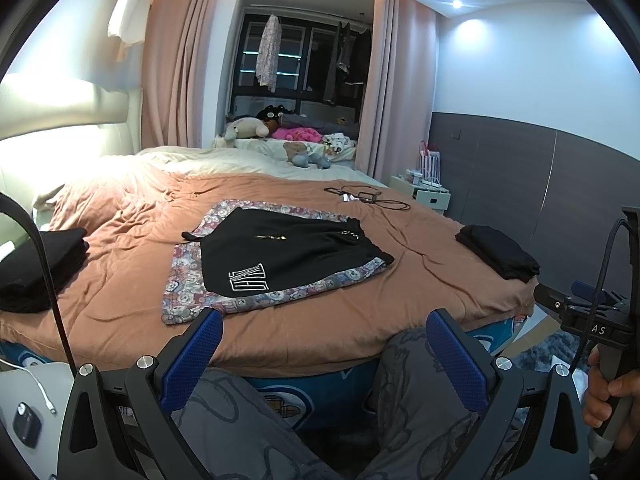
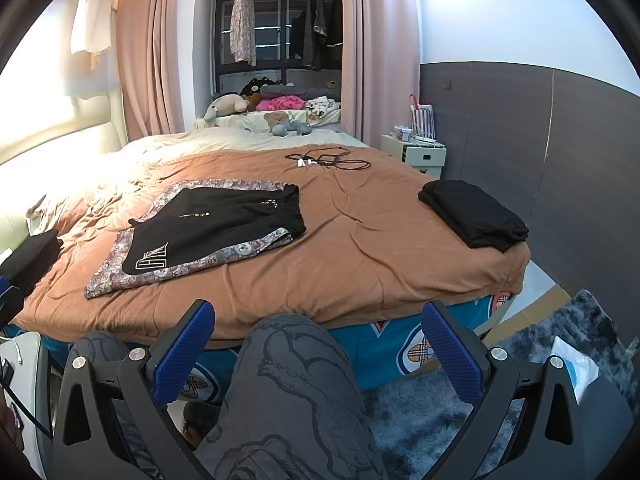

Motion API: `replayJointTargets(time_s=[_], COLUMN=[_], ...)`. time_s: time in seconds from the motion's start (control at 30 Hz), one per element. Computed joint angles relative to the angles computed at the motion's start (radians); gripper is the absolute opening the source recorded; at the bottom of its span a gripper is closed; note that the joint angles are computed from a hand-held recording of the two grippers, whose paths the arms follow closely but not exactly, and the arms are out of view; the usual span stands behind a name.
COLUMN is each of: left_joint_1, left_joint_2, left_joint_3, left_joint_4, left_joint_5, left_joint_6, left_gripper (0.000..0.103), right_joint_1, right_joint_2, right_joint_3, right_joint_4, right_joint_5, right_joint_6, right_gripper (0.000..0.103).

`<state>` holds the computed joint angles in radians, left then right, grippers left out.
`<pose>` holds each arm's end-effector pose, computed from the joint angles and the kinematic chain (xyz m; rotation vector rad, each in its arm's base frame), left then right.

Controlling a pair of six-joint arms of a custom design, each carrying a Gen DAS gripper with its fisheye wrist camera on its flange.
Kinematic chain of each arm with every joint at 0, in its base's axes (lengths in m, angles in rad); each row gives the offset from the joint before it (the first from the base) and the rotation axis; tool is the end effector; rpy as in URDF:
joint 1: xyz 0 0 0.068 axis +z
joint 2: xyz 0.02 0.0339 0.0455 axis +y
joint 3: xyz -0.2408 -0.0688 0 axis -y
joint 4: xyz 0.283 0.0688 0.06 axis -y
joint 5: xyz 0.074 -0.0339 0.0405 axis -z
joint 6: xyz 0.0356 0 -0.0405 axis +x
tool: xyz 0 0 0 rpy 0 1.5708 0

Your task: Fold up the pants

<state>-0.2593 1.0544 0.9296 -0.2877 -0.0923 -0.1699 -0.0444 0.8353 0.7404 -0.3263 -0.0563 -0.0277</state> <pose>0.2808 -0.0711 0.3033 0.0288 1.9860 -0.1869 0.2457 -0.0089 0.2802 -0.0197 1.9912 0.0095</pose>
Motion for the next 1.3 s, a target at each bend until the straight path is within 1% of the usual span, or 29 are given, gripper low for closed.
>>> replayJointTargets(time_s=[0.63, 1.0, 1.17, 1.3], left_joint_1=[0.003, 0.051, 0.082, 0.12], left_joint_2=[-0.006, 0.045, 0.066, 0.1], left_joint_3=[0.01, 0.068, 0.076, 0.095], left_joint_4=[-0.026, -0.041, -0.043, -0.043], left_joint_5=[-0.005, 0.022, 0.038, 0.063], left_joint_6=[0.0, 0.005, -0.012, -0.012], left_gripper=[0.103, 0.103, 0.103, 0.103], right_joint_1=[-0.003, -0.003, -0.002, -0.002], right_joint_2=[-0.003, 0.068, 0.109, 0.177], right_joint_3=[0.01, 0.069, 0.106, 0.161], right_joint_4=[-0.01, -0.009, -0.006, -0.007], right_joint_5=[-0.013, -0.028, -0.047, -0.065], right_joint_6=[0.024, 0.039, 0.036, 0.028], right_gripper=[0.103, 0.103, 0.103, 0.103])
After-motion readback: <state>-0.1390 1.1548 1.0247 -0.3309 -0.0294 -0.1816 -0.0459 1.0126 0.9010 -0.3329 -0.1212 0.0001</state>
